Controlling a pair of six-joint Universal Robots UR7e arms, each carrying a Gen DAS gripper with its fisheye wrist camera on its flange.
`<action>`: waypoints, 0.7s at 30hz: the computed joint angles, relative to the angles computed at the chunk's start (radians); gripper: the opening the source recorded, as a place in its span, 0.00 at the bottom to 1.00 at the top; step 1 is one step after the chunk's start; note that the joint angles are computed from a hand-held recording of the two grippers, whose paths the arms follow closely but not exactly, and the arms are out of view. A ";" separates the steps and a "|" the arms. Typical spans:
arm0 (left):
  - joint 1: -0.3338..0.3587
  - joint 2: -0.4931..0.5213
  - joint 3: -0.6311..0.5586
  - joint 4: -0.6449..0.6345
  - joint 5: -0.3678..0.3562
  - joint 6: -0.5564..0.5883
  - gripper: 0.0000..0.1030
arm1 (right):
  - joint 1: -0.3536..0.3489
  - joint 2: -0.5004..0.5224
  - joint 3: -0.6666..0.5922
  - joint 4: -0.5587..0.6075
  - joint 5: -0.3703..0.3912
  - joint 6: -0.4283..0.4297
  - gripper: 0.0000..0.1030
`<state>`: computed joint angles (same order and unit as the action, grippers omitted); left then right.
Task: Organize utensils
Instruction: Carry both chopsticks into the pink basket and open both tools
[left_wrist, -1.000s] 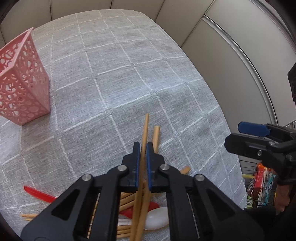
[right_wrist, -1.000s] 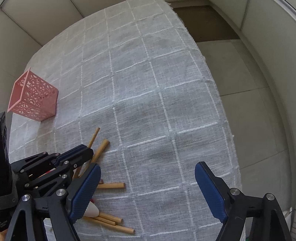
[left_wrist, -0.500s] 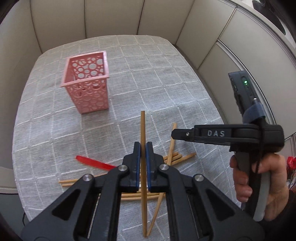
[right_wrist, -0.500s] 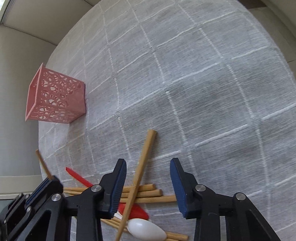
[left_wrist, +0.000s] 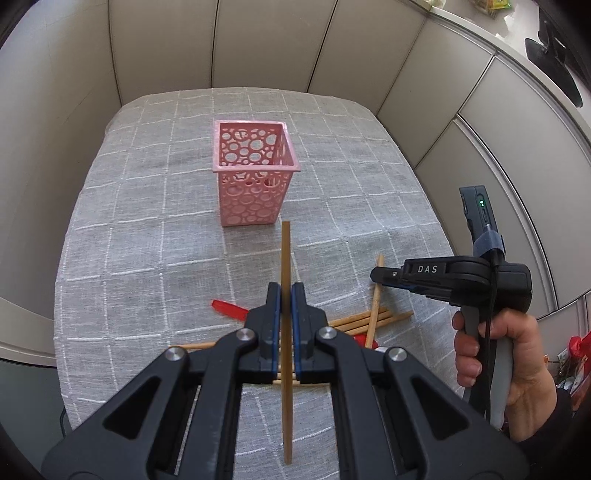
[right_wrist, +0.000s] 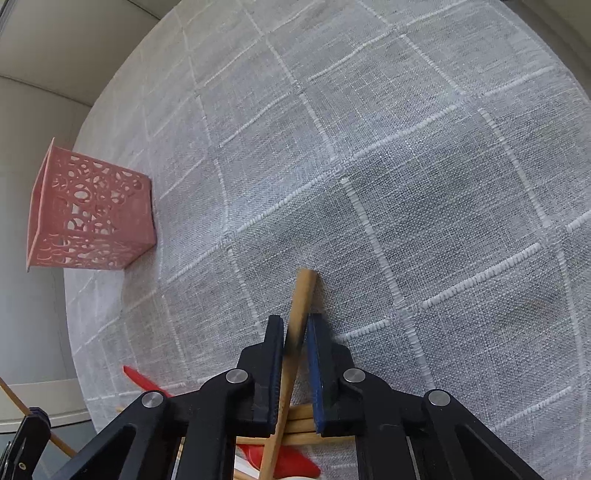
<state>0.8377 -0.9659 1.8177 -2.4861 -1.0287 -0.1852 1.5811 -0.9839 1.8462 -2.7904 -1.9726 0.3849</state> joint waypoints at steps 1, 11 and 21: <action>-0.003 -0.005 0.001 -0.007 0.003 0.001 0.06 | 0.002 -0.018 0.017 -0.011 0.001 0.001 0.10; -0.046 -0.059 0.023 -0.142 0.081 0.057 0.06 | 0.134 -0.070 0.071 -0.224 -0.077 -0.121 0.08; -0.108 -0.061 -0.028 -0.281 0.156 0.176 0.06 | 0.272 -0.118 0.072 -0.471 -0.136 -0.319 0.08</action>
